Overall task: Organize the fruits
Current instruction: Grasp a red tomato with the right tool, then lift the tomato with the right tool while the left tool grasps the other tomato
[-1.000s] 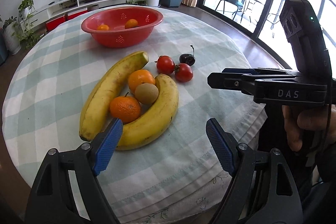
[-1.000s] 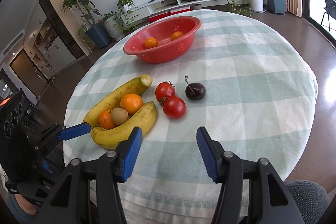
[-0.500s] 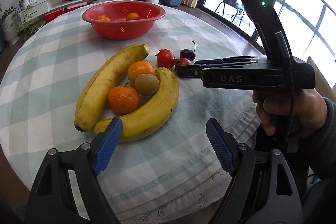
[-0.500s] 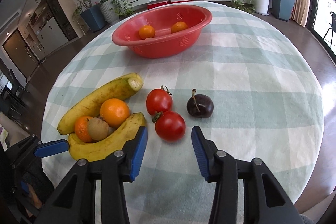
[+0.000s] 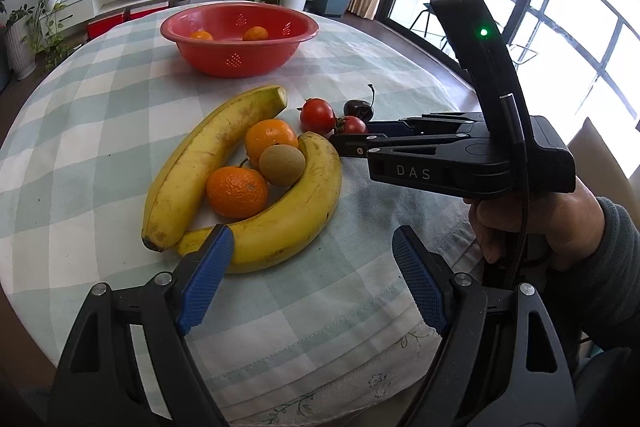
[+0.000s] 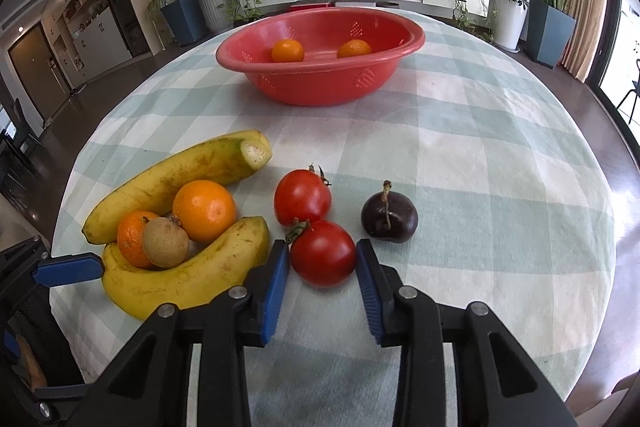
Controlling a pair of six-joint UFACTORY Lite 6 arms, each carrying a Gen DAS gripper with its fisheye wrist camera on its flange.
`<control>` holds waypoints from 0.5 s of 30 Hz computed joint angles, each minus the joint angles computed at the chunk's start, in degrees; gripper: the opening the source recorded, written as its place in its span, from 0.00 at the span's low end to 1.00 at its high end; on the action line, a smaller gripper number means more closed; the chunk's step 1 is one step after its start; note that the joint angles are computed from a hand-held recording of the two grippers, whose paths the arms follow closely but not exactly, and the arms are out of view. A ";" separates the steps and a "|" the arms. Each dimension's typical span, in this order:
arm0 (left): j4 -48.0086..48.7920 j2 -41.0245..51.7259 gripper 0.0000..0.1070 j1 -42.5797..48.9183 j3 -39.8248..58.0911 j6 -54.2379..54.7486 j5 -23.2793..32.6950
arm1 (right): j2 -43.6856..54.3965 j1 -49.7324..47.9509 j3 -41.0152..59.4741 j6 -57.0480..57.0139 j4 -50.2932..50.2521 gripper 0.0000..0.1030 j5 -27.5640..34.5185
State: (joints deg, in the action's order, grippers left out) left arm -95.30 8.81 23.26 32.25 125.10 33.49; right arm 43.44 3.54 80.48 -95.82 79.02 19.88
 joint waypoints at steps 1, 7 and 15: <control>-0.33 -0.04 0.76 -0.03 -0.05 0.02 0.10 | -0.19 -0.18 -0.21 0.19 -0.14 0.34 0.32; -2.25 -2.43 0.79 -0.67 -0.88 0.03 -0.42 | -4.34 -2.39 -5.06 -1.10 1.48 0.34 4.18; 0.18 -2.54 0.85 -8.76 6.62 -4.57 -6.54 | -13.78 -10.25 -13.06 -0.10 0.35 0.34 11.70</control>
State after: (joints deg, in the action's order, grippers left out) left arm -95.12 6.27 14.50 38.87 120.53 26.95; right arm 29.65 -6.71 67.42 -95.92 79.38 31.58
